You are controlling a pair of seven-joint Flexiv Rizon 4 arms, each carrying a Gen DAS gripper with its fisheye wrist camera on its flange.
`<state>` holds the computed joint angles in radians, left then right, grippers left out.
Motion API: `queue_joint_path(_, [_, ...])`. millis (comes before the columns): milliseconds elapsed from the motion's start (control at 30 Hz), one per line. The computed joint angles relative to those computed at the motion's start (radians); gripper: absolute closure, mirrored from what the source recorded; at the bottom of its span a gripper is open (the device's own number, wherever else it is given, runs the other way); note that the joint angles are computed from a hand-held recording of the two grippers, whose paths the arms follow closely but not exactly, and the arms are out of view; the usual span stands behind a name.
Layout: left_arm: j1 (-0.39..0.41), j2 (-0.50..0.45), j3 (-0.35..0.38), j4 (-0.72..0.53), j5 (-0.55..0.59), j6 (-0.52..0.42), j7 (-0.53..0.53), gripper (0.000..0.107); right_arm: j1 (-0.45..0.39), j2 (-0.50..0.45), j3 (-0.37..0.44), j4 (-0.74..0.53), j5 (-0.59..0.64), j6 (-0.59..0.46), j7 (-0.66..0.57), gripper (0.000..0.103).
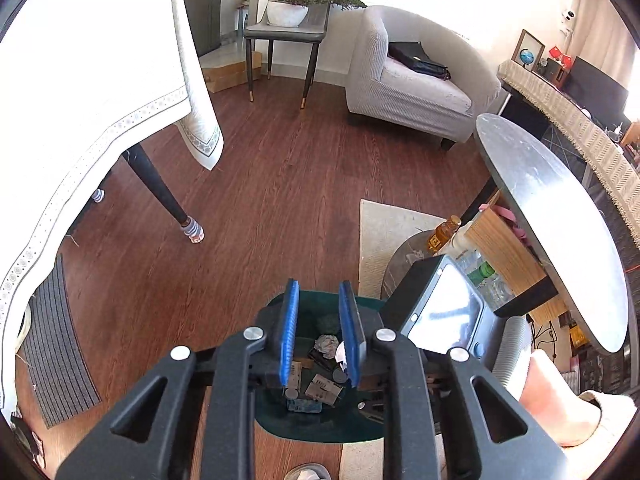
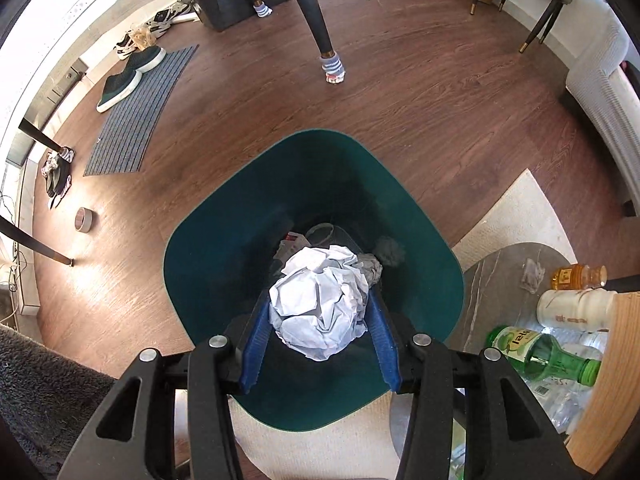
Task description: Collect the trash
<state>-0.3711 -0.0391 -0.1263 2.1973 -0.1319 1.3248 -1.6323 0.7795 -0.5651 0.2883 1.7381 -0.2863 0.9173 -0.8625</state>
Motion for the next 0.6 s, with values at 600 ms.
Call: queue_joint_path(600, [-0.011,0.046,-0.011,-0.114,0.236,-0.029,-0.180,0.084,0.008,0.201,-0.021,0.180,-0.113,0.164,0.112,0.042])
